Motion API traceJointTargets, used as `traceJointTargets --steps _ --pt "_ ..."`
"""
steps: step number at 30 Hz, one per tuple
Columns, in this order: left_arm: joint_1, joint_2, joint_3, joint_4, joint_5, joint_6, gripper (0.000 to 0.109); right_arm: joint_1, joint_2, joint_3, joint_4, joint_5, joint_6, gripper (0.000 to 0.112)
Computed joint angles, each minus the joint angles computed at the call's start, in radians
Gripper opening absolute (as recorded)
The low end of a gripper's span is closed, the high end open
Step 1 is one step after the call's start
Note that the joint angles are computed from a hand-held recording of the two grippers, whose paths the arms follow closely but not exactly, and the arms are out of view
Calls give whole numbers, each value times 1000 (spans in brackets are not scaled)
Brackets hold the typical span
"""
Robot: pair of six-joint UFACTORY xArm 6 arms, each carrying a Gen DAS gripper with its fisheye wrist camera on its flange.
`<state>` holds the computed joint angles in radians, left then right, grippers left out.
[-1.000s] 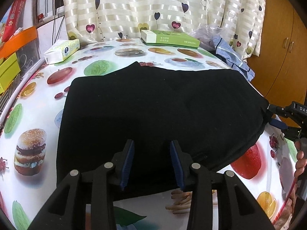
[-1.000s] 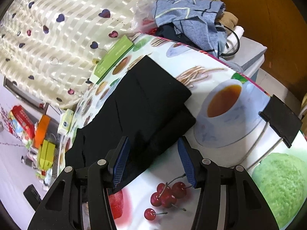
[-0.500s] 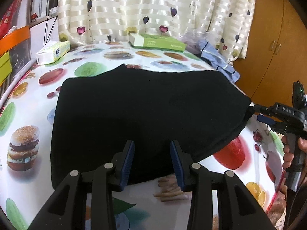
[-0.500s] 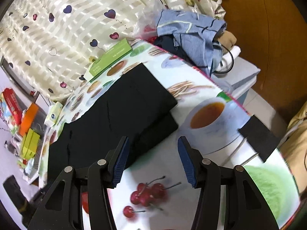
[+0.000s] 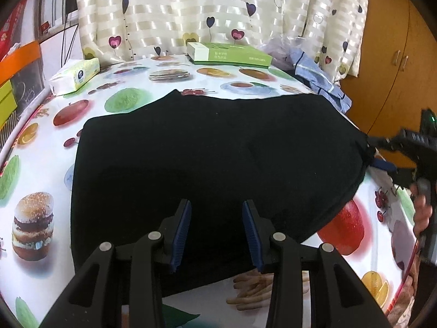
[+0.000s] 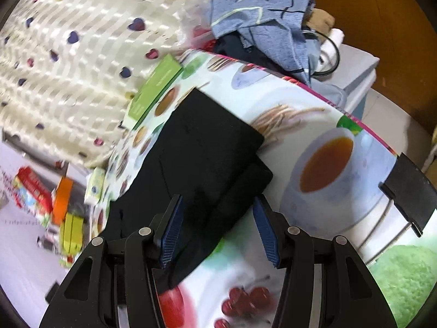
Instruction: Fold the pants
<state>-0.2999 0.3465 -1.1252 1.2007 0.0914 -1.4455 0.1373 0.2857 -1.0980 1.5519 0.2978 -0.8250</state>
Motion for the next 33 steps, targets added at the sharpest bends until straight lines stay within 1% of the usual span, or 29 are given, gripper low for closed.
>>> traceJointTargets --steps 2,4,5,7,10,12,13,14,15,16,17,18,20,23,26,28,30,31,32,33 --pt "-4 -1 0 -1 4 5 42 19 8 -8 -66 -48 102 53" --pt "-1 -1 2 -2 -5 4 42 27 13 -12 -125 -73 184 53" --pt "2 -2 5 3 -14 -2 42 25 19 -18 -144 -78 194 53" --pt "11 -1 7 9 -36 -12 42 18 30 -33 -132 -74 150 53" --pt "20 0 9 19 -62 -24 42 -8 38 -47 -130 -11 64 53" --pt "20 0 9 22 -65 -29 42 -36 36 -47 -71 62 11 53" --pt "20 1 9 22 -67 -30 42 -58 37 -47 -18 113 -26 53" --pt "20 2 8 23 -69 -32 42 -66 41 -49 5 127 -43 43" --pt "21 2 8 25 -68 -32 42 -68 48 -53 1 122 -33 25" --pt "20 2 8 25 -69 -33 42 -74 61 -60 -5 117 -12 21" --pt "21 2 8 25 -68 -31 42 -86 67 -64 30 150 -33 20" --pt "21 2 8 25 -68 -31 42 -92 70 -66 43 164 -40 19" --pt "22 3 8 25 -72 -35 42 -88 67 -65 51 162 -54 19" --pt "21 4 6 31 -75 -43 42 -103 51 -54 155 208 -147 15" --pt "22 5 6 31 -77 -43 42 -96 37 -48 207 197 -210 13" --pt "22 4 7 29 -74 -38 42 -90 37 -52 213 194 -228 12" --pt "20 1 9 27 -71 -35 42 -89 51 -67 141 192 -179 13" --pt "20 1 9 27 -71 -35 42 -90 64 -79 87 192 -127 15" --pt "19 1 8 27 -70 -36 42 -91 77 -88 46 183 -67 22" --pt "20 1 8 28 -70 -35 42 -99 87 -94 43 195 -43 24"
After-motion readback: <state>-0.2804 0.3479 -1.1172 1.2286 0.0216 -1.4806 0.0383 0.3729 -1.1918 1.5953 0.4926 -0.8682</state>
